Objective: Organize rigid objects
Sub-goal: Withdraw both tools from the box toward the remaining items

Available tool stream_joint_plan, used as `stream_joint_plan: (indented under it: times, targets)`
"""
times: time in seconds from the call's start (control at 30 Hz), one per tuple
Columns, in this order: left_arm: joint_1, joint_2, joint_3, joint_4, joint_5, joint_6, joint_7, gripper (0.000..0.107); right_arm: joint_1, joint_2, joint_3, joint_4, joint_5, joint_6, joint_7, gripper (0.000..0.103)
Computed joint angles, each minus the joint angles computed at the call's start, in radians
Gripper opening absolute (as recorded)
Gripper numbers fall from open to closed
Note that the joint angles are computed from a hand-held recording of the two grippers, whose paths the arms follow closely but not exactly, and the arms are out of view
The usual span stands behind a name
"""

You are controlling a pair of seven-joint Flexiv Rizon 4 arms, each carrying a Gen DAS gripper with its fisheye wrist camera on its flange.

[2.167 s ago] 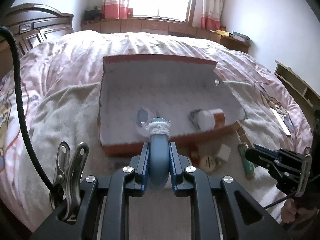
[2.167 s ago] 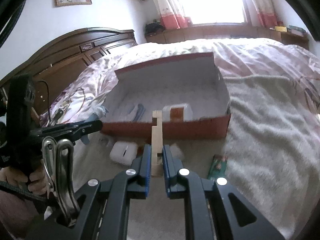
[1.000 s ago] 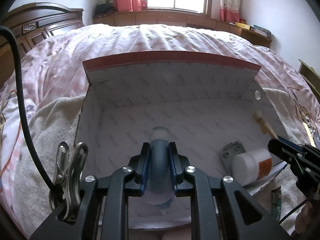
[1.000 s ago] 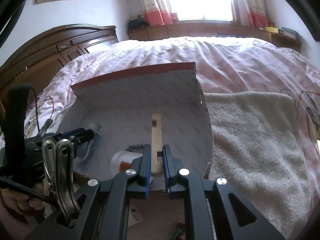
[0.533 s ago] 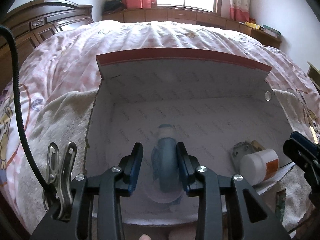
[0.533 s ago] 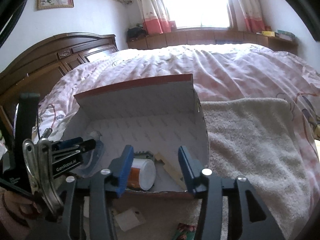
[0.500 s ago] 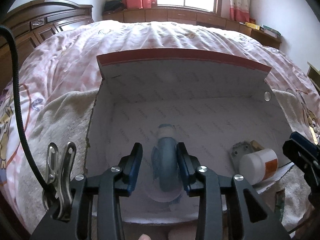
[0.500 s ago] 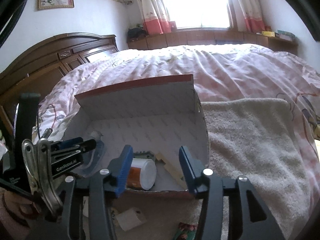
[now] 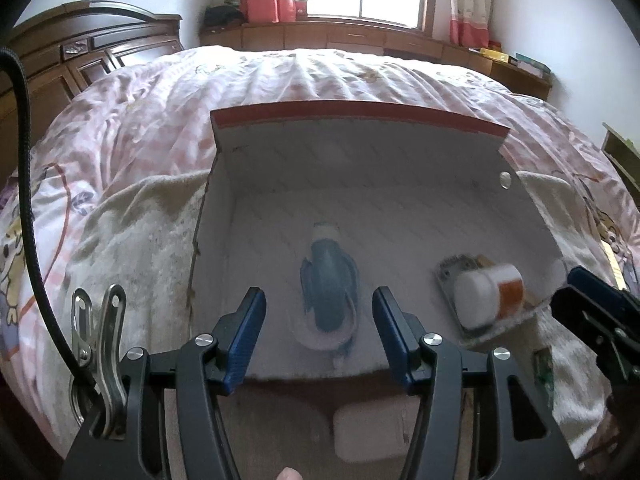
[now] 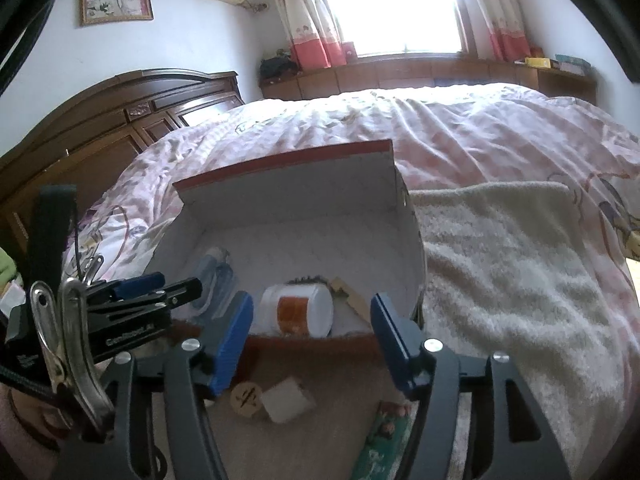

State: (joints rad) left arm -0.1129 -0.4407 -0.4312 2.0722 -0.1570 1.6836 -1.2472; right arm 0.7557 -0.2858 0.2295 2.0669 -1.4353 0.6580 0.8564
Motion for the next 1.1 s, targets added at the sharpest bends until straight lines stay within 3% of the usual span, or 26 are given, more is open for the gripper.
stream_joint_plan:
  times: [0.47,1.1]
  targets:
    - [0.304,0.063,-0.306,0.173,0.106,0.066,-0.025,0.057,0.037,0.006,0.025,0.032,0.004,-0.017,0.097,0.066]
    - [0.445,0.056,-0.388,0.277,0.188,0.050,-0.086,0.057,0.068,-0.045,0.020,0.031,0.020,0.026,0.151,0.066]
